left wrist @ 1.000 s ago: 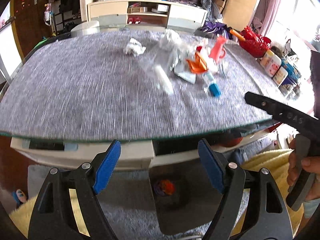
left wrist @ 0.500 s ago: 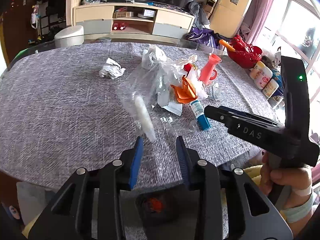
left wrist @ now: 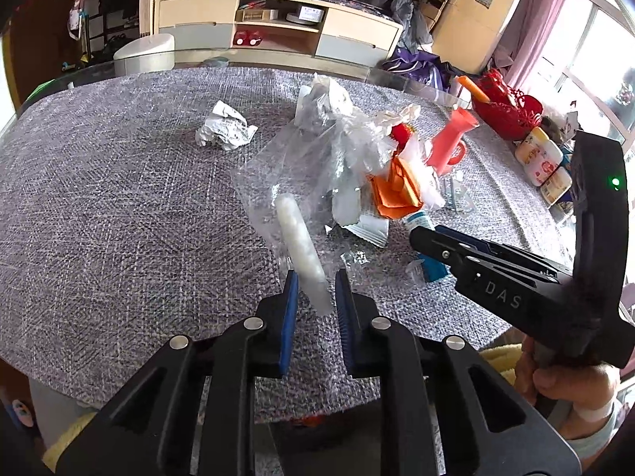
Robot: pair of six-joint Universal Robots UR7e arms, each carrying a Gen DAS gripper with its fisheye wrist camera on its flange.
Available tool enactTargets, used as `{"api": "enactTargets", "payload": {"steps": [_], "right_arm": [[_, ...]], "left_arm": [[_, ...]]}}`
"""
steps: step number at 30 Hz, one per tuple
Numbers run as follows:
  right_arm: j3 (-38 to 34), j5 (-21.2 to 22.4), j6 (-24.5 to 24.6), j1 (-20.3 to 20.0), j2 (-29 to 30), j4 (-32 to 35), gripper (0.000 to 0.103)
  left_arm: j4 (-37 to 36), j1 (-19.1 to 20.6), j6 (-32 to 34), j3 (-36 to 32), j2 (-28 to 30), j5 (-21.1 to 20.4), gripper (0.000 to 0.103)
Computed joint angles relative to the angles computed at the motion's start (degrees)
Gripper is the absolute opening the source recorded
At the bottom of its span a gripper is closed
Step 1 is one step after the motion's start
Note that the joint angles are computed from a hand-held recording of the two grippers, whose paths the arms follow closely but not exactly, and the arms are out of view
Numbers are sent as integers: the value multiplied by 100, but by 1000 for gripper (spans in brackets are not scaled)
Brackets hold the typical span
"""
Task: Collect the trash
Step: 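Grasp the clear plastic tube with the left tool while the right tool grasps the blue-capped tube, then carry both tubes down into the grey bin and open both tools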
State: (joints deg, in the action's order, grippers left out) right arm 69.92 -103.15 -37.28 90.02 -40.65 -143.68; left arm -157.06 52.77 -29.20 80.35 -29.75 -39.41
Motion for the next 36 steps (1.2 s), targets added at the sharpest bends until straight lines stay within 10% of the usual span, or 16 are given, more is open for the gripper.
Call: {"api": "enactTargets", "payload": {"steps": [36], "right_arm": [[1440, -191, -566, -58, -743, -1071, 20]], "left_arm": [[-11, -562, -420, 748, -219, -363, 12]]}}
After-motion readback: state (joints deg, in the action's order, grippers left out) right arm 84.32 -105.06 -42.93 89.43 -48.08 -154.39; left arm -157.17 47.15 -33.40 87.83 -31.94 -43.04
